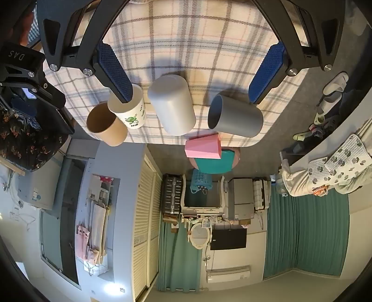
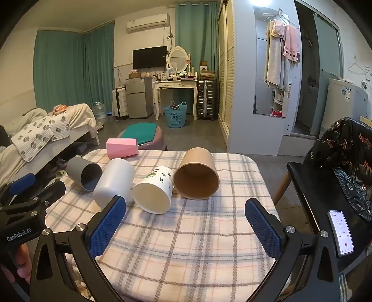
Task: Flip cup upside down
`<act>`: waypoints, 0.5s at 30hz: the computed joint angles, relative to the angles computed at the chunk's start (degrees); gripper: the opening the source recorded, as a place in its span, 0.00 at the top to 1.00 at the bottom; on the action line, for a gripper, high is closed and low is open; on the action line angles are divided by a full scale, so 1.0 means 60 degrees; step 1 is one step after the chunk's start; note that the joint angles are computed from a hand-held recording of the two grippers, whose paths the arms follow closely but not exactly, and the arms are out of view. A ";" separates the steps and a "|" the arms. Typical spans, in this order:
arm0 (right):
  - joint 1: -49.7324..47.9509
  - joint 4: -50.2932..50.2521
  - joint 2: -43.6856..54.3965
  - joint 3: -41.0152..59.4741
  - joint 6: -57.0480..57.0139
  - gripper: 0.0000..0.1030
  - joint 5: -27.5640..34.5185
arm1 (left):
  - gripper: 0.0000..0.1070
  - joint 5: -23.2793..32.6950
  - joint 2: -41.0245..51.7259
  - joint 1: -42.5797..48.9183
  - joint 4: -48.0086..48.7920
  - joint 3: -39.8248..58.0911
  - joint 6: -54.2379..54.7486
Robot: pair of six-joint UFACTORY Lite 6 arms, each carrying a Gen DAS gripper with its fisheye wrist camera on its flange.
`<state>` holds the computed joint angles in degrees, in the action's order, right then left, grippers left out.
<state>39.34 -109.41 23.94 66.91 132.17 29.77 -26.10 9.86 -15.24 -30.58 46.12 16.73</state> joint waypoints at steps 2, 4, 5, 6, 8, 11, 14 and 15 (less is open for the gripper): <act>0.0010 -0.0080 0.0002 -0.0018 0.0084 0.00 0.0026 | 0.04 -0.0006 0.0029 -0.0006 -0.0022 0.0030 0.0033; 0.0008 -0.0027 0.0012 0.0006 0.0022 0.00 -0.0017 | 0.04 -0.0026 0.0035 -0.0011 0.0008 0.0029 0.0013; 0.0008 -0.0023 0.0012 0.0013 0.0009 0.00 -0.0032 | 0.04 -0.0039 0.0033 -0.0013 0.0024 0.0018 0.0004; 0.0011 -0.0019 0.0011 0.0015 -0.0003 0.00 -0.0034 | 0.04 -0.0038 0.0032 -0.0010 0.0038 0.0016 -0.0007; 0.0010 -0.0014 0.0003 0.0015 -0.0018 0.00 -0.0041 | 0.04 -0.0053 0.0026 -0.0005 0.0069 0.0004 -0.0045; 0.0122 -0.0046 0.0090 0.0036 0.0094 0.00 0.0066 | 0.04 -0.0071 0.0030 -0.0011 0.0056 0.0003 -0.0028; 0.0095 -0.0019 0.0067 0.0033 0.0049 0.00 0.0027 | 0.04 -0.0091 0.0024 -0.0021 0.0032 -0.0007 0.0002; 0.0103 -0.0027 0.0066 0.0028 0.0059 0.00 0.0027 | 0.04 -0.0091 0.0024 -0.0021 0.0032 -0.0007 0.0002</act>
